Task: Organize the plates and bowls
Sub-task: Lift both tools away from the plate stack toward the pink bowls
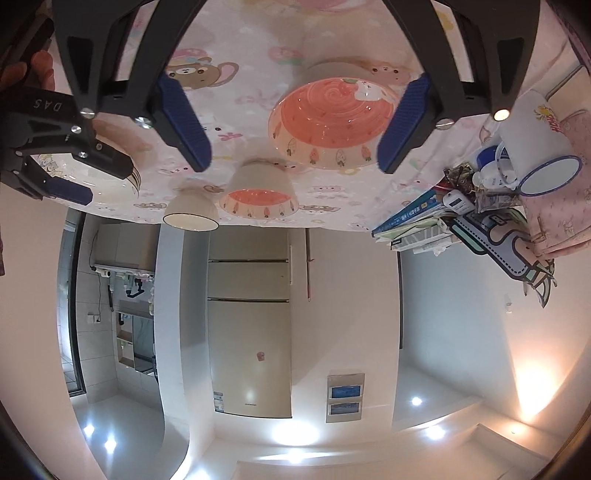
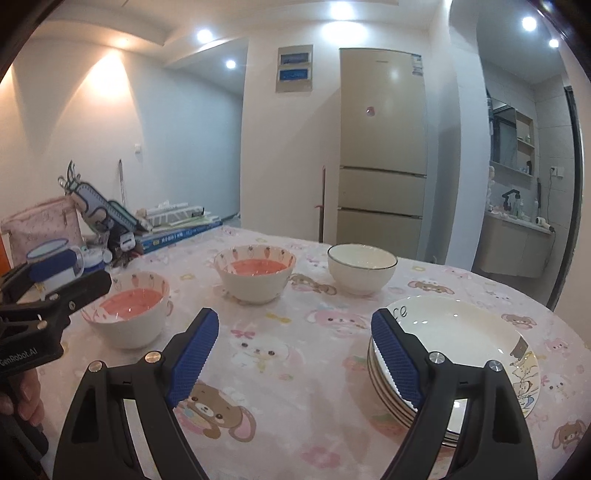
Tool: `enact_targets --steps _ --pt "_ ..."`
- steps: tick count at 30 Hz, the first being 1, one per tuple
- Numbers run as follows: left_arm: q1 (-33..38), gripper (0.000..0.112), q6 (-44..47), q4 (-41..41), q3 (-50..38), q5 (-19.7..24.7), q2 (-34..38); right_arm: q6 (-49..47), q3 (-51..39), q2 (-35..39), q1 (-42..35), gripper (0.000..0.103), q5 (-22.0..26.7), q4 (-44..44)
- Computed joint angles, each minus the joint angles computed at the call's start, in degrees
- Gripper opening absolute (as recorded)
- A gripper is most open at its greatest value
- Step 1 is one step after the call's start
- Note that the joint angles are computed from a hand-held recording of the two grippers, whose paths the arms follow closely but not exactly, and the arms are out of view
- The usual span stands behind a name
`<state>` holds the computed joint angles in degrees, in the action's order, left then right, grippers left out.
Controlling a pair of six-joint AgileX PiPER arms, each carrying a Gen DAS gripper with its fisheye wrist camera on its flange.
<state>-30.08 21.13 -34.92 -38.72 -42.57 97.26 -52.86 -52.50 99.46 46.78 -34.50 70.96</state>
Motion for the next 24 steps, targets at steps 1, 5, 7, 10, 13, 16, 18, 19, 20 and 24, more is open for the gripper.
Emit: enact_targets --steps 1,5,7,10,13,16,18,19,20,24 --pt "-0.01 0.103 0.59 -0.72 -0.35 0.37 0.12 0.16 0.06 0.02 0.10 0.087 -0.04 -0.42" --pt "-0.07 0.103 1.86 -2.32 -1.00 1.11 0.49 -1.46 -0.43 0.25 0.21 0.103 0.17 0.88" --pt "-0.05 0.103 1.73 -2.28 -0.95 1.07 0.49 -0.65 -0.10 0.05 0.26 0.103 -0.20 0.35" --pt "-0.62 0.103 2.24 -3.33 -0.76 0.63 0.36 -2.53 -0.69 0.27 0.21 0.103 0.46 1.65" --pt "-0.93 0.103 2.74 -3.83 -0.85 0.65 0.34 -5.60 -2.05 0.55 -1.23 0.103 5.50 3.87" --pt "-0.71 0.103 2.24 -3.27 -0.83 0.80 0.27 -4.47 -1.45 0.37 -0.48 0.103 4.10 3.28" --pt "-0.56 0.103 2.12 -2.93 -0.83 1.01 0.27 -2.91 -0.84 0.11 -0.27 0.103 3.84 1.50" --pt "-0.48 0.103 1.97 -2.61 -0.84 1.18 0.25 -2.99 -0.84 0.15 -0.21 0.103 3.84 1.42" --pt "-0.43 0.103 1.74 -2.27 -0.78 1.23 0.19 -3.60 -1.06 0.28 -0.07 0.103 3.60 2.06" --pt "-0.69 0.103 2.65 -3.55 -0.83 1.21 0.13 -3.38 -0.93 0.23 0.26 0.103 2.70 2.33"
